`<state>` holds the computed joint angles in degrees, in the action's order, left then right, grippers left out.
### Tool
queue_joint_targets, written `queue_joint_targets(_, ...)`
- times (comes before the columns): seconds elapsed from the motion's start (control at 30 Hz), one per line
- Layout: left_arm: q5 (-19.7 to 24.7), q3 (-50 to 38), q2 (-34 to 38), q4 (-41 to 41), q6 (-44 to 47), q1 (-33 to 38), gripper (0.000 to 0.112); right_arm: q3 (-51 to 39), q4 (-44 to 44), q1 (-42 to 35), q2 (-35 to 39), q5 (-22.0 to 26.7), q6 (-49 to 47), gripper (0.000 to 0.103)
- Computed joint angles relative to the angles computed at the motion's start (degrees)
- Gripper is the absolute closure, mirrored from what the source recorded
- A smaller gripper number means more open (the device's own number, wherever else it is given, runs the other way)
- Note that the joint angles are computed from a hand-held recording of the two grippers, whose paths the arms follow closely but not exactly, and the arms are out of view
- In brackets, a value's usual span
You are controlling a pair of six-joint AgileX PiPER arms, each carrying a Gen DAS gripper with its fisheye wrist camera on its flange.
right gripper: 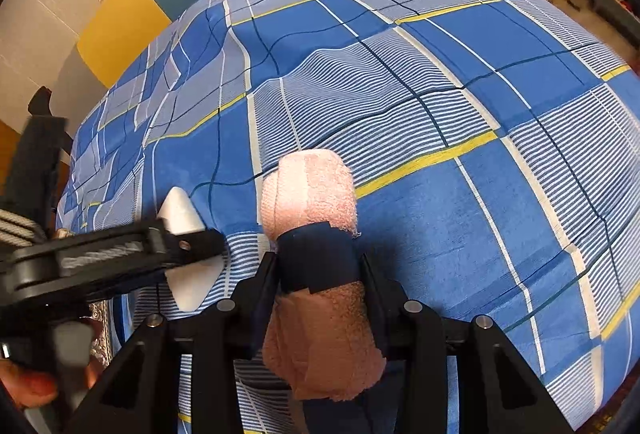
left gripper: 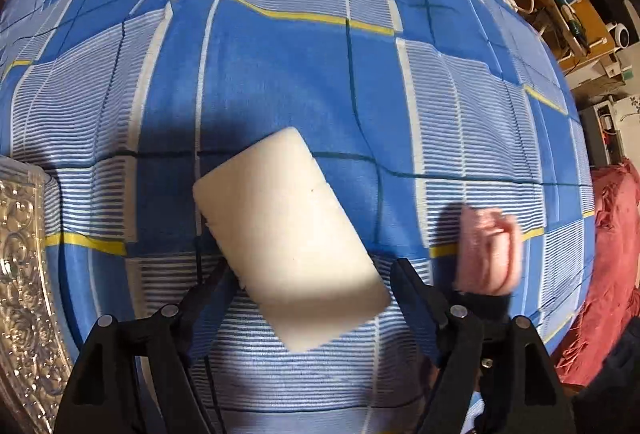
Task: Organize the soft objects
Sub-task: 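Grasp the white sponge with the left gripper while the right gripper holds the sock bundle, then carry the white sponge to the gold tray with the left gripper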
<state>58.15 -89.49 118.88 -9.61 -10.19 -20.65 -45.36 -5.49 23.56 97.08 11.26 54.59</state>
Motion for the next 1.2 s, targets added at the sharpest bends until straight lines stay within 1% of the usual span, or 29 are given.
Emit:
queue_joint_targets(0.07,-3.18,3.47,-2.43,0.63,0.25,-0.19,0.040,-0.11,2.56,-0.55,0.34,-0.34,-2.81,0.061)
queue_joint_targets(0.17,-5.80,9.15,-6.27,-5.31,5.14,2.32,0.044,0.07,5.32,-1.05,0.33,-0.59,-5.84,0.061)
queue_joint_targets(0.33,-8.82,19.07,-13.27,-13.54,13.79,6.67,0.045,-0.18,2.68,-0.79,0.31,-0.11,-3.65,0.061)
queue_joint_targets(0.4,-9.47,23.20,-16.17,-19.38,20.69,9.23,0.045,0.03,2.32,-0.70,0.18,-0.58,-3.12,0.061)
queue_joint_targets(0.53,-12.52,31.93,-23.25,-26.30,33.28,11.52,0.045,0.62,0.76,-0.34,-0.17,-1.38,-1.41,0.061)
queue_joint_targets(0.6,-14.18,36.45,-27.65,-28.80,39.94,12.68,0.045,0.92,-0.31,-0.08,-0.45,-1.80,-0.64,0.061)
queue_joint_targets(0.7,-14.68,40.51,-32.69,-31.00,46.69,13.91,0.045,0.75,-4.54,0.97,-0.65,-1.78,3.02,0.062)
queue_joint_targets(0.83,-12.60,44.60,-41.55,-31.42,53.49,18.55,0.045,0.00,-11.14,3.35,-0.22,-1.41,9.06,0.062)
queue_joint_targets(0.87,-13.76,44.83,-41.50,-32.03,54.03,17.82,0.045,-0.23,-12.69,3.95,-0.04,-1.18,10.56,0.062)
queue_joint_targets(0.9,-12.63,45.28,-42.96,-32.42,55.26,19.24,0.045,-0.54,-14.85,4.62,0.15,-0.80,12.73,0.062)
queue_joint_targets(0.97,-8.70,45.74,-45.89,-33.21,58.20,23.80,0.045,-1.22,-19.31,6.10,0.58,0.12,16.92,0.062)
queue_joint_targets(1.03,-4.07,45.78,-48.61,-33.76,61.16,29.80,0.045,-1.72,-23.03,7.51,0.83,1.11,20.54,0.062)
queue_joint_targets(1.07,-3.01,45.88,-49.39,-33.92,62.08,31.52,0.045,-1.91,-24.04,8.01,1.01,1.39,21.55,0.062)
queue_joint_targets(1.17,2.78,45.20,-51.26,-34.79,66.74,40.40,0.045,-2.62,-26.96,9.40,1.77,2.41,24.38,0.062)
queue_joint_targets(1.2,3.86,44.84,-51.23,-34.94,67.77,42.50,0.045,-2.73,-27.87,9.70,1.91,2.72,25.29,0.062)
